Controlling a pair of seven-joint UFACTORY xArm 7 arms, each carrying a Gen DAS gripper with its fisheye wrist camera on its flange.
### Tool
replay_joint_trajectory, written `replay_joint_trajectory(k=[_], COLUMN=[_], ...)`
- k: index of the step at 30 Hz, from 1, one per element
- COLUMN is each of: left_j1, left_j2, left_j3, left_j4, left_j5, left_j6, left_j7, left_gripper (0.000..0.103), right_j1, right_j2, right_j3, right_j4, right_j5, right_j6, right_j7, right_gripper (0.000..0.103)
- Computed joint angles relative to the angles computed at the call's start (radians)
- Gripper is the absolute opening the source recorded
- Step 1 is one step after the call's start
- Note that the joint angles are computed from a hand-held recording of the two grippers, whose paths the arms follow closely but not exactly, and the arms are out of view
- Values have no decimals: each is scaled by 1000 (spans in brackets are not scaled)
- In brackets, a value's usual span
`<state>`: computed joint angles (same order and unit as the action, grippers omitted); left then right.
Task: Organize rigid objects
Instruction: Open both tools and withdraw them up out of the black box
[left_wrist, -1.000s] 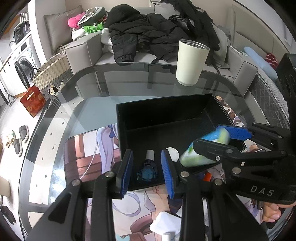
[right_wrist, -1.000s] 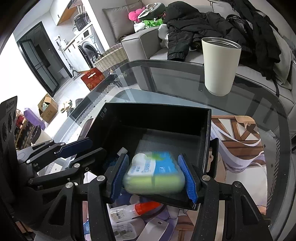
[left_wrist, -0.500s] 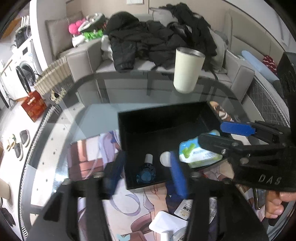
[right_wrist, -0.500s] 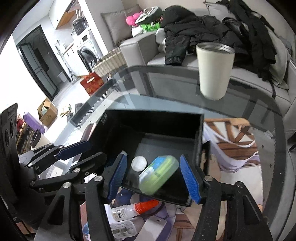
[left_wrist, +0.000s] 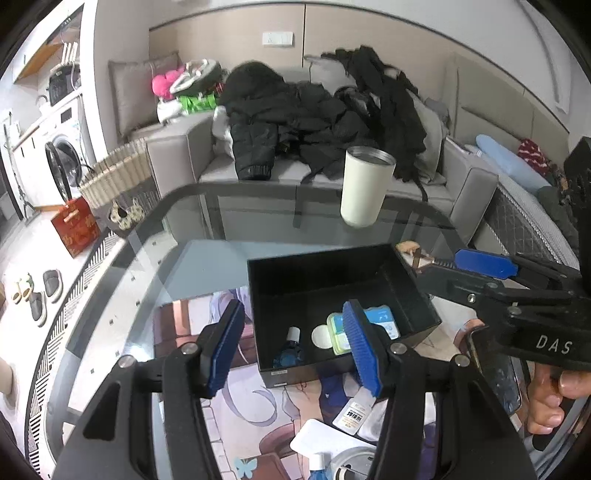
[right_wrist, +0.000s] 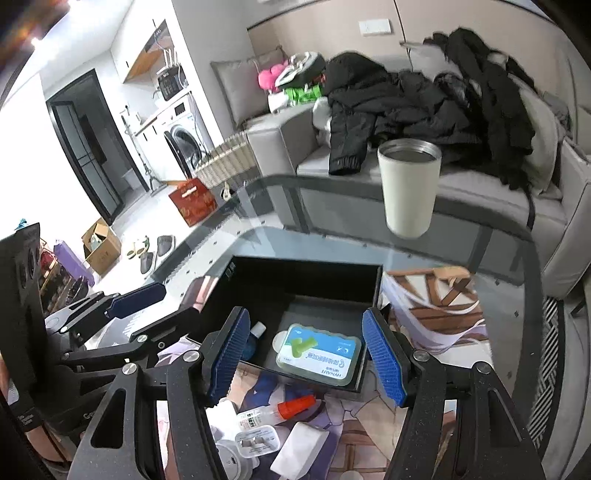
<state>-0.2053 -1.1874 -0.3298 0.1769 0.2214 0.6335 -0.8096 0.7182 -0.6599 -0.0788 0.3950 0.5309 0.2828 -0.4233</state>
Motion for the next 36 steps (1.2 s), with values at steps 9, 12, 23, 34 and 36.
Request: replay_joint_trajectory(k=[9, 12, 23, 34, 36], left_j1=[-54, -100, -357, -455, -448], left_j2=[-303, -400, -657, -506, -443], left_j3=[-183, -219, -406, -303, -241], left_j4=[-16, -25, -60, -108, -124], left_j5=[92, 120, 182, 89, 73], left_j6=[119, 168, 421, 556, 541], left_j7=[-119, -134, -156, -205, -201], left_gripper=[58, 60, 78, 78, 76], right_j1=[11, 13, -39, -15, -19], right_j2=[-338, -476, -895, -623, -536], right_j3=[87, 100, 94, 55, 47], right_j4=[-206, -271, -399, -372, -352], right_j5=[-81, -113, -256, -364, -369], right_j6=[-254, -302, -98, -84, -76], right_j7=[72, 98, 174, 271, 279], right_gripper=[65, 65, 72, 72, 72])
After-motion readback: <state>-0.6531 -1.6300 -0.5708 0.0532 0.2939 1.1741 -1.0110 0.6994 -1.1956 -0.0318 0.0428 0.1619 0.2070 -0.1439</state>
